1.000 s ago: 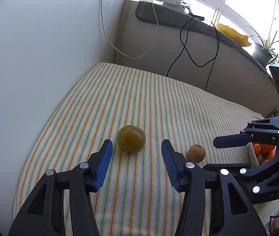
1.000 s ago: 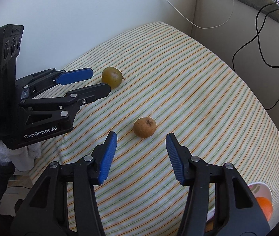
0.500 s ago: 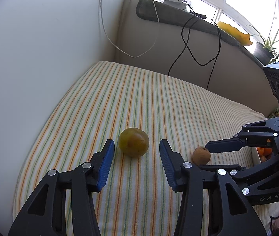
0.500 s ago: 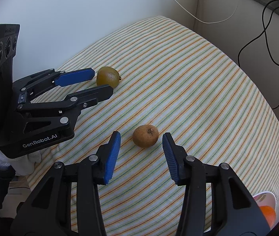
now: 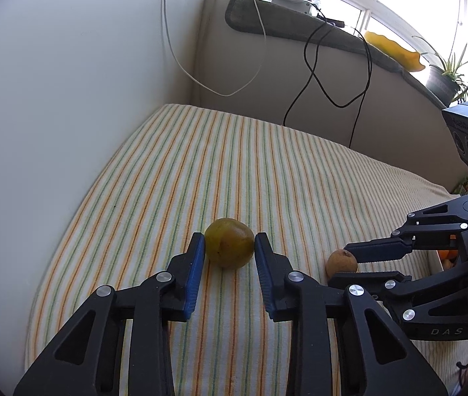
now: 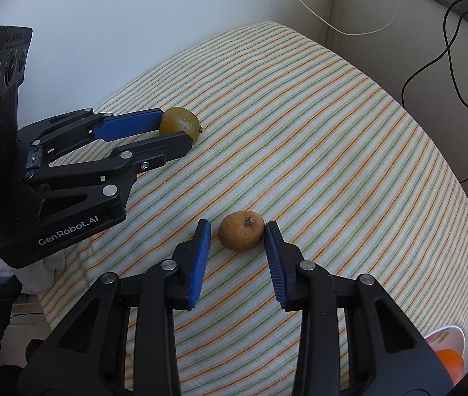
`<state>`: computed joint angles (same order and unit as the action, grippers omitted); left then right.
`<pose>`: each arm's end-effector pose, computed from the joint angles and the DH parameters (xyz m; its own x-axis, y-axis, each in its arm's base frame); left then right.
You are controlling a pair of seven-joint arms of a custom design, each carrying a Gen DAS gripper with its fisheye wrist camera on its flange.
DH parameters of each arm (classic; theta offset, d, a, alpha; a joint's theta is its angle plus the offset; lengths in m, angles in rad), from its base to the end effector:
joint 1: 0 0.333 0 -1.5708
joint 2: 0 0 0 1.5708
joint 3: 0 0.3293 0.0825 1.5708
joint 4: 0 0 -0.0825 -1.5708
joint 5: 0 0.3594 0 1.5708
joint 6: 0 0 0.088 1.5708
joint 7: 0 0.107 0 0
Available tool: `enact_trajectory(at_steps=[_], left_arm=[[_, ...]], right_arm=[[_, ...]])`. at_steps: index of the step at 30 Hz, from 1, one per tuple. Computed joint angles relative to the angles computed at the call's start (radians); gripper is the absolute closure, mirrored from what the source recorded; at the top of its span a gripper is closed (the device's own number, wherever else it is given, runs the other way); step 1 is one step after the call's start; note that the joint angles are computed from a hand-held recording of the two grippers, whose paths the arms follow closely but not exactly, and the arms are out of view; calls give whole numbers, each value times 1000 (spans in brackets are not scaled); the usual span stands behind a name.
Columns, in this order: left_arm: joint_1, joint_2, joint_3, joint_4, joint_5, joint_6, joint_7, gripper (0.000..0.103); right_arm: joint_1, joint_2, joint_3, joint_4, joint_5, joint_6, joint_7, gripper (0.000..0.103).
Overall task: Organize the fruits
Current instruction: 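Grasp the green fruit with the left tool while the right tool grasps the brown kiwi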
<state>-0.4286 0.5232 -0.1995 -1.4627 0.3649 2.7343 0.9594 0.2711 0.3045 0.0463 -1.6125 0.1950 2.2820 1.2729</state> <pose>0.6055 -0.4133 0.4936 -0.2944 -0.9370 0.1878 -0.7317 0.0946 -0.6750 0.6306 0.2079 0.5102 0.5017 -0.8607 -0.0864 -0.8133 -0.4353 -0.3862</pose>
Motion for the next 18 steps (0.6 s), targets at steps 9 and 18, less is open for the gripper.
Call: enact_trajectory(at_steps=[9, 18], left_arm=[[-9, -13, 9, -18, 24, 13, -5, 76], [-8, -48, 1, -61, 32, 41, -8, 77]], right_arm=[[-4, -21, 2, -33, 14, 22, -3, 73], [-10, -46, 4, -57, 32, 44, -20, 74]])
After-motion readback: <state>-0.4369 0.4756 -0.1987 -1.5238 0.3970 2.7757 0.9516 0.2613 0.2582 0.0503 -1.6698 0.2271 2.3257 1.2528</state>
